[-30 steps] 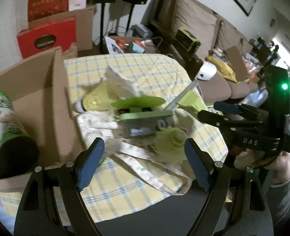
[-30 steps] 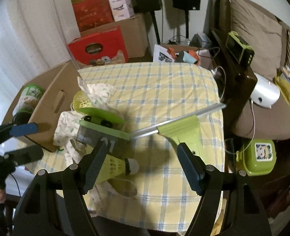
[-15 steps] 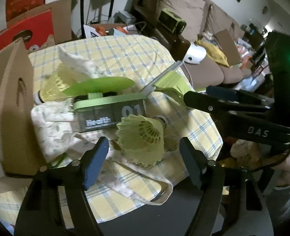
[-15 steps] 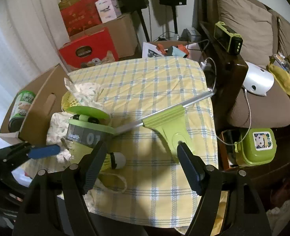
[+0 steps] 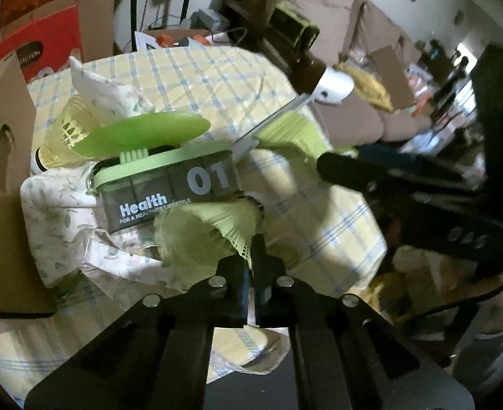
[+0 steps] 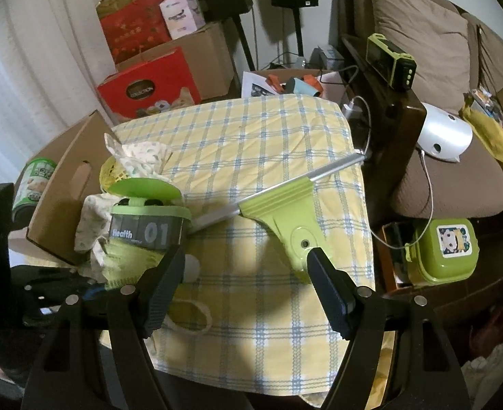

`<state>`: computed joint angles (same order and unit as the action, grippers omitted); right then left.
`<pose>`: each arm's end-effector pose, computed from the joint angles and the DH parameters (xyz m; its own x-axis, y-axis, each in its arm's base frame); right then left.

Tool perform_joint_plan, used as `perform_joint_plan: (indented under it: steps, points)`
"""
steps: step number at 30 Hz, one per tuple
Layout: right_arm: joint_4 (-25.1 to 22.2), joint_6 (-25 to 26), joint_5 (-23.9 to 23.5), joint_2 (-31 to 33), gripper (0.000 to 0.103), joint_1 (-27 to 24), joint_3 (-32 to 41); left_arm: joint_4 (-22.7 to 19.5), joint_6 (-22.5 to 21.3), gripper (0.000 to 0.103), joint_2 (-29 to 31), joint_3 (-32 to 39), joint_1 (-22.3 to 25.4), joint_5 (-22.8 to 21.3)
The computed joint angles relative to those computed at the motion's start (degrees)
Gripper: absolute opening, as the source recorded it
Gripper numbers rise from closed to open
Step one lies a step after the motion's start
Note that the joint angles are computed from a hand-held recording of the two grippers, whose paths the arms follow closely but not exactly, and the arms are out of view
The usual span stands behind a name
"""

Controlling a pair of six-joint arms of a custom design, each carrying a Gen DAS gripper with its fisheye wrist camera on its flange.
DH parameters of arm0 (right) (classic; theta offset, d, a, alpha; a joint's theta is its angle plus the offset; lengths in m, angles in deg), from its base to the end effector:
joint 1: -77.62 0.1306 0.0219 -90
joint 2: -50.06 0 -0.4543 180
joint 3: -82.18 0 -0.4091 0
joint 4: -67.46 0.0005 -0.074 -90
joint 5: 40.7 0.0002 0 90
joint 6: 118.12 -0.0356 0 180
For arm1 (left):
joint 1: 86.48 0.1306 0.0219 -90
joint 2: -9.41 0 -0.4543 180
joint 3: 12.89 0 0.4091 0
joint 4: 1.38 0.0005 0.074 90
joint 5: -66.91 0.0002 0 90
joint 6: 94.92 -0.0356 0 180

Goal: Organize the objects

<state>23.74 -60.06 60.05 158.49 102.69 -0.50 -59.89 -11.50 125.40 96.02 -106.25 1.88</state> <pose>0.5733 0.2603 0.3936 -0.7971 0.2009 -0.5695 0.1210 0.9770 0.1753 0.6259 -0.2415 0.3917 -0.7973 0.3970 -0.4546 0.5659 0.7536 -0.3345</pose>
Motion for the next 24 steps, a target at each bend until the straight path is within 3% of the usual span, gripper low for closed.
perform_joint_plan:
  steps: [15, 24]
  points:
    - [0.0, 1.3, -1.7, 1.5, 0.076, 0.3, 3.0, 2.8, 1.7, 0.001, -5.4, 0.2, 3.6, 4.2]
    - [2.1, 4.3, -5.9, 3.8, 0.073, -0.2, 6.3, 3.1, 4.1, 0.001, -6.4, 2.5, 7.3, 3.4]
